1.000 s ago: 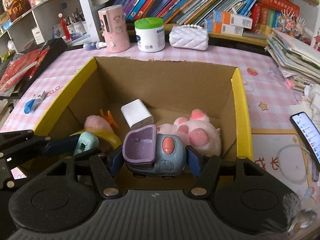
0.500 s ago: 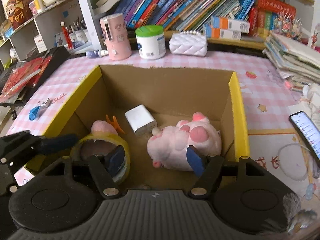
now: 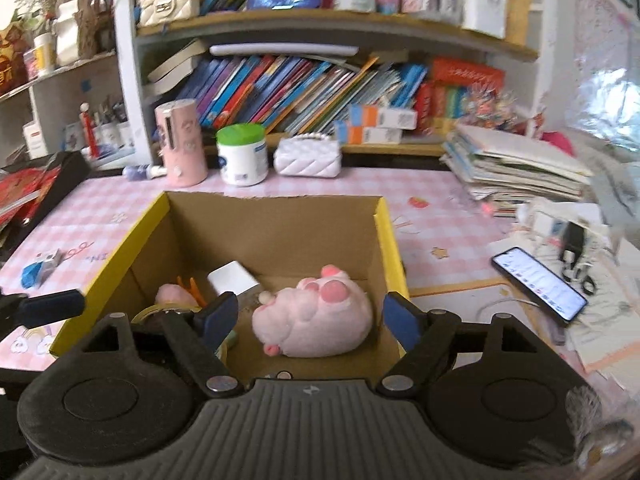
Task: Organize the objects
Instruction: 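Open both tools to release the dispenser and toy car in the box, then withdraw both open tools from the box back over the table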
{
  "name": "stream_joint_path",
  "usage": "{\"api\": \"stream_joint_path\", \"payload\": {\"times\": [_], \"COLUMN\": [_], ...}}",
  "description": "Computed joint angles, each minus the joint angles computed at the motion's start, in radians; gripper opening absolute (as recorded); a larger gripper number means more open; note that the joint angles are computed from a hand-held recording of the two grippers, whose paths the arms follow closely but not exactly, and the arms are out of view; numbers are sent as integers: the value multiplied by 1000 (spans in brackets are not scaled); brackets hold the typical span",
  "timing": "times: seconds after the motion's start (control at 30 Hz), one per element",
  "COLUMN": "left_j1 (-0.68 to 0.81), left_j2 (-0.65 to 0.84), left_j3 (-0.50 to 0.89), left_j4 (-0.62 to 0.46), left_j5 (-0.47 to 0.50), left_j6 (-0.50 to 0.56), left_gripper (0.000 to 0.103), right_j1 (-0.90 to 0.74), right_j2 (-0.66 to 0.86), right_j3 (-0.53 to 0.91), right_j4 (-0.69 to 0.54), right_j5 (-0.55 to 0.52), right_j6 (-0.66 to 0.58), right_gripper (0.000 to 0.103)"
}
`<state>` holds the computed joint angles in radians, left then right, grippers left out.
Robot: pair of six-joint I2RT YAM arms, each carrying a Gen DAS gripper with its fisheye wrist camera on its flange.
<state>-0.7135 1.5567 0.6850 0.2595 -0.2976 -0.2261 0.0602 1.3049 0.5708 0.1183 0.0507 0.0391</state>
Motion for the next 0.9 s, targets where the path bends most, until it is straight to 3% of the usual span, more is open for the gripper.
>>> {"api": "stream_joint_path", "payload": {"times": [0.27, 0.5, 0.9], "left_j1": [16, 51, 160], "left_j2": [-125, -246, -506], "left_j3": [-118, -225, -384], "left_j4": [-22, -77, -263], "left_j5": [0, 29, 94], "left_j6": [7, 26, 78], "left_gripper": [87, 87, 88], "right_j1": [156, 355, 674], "right_j2": [-156, -200, -111], "right_j3": [-120, -147, -95], "right_j4": [-17, -151, -401], "right_j5": [254, 448, 602], "right_j6": [132, 286, 647], "right_gripper": [84, 86, 88]}}
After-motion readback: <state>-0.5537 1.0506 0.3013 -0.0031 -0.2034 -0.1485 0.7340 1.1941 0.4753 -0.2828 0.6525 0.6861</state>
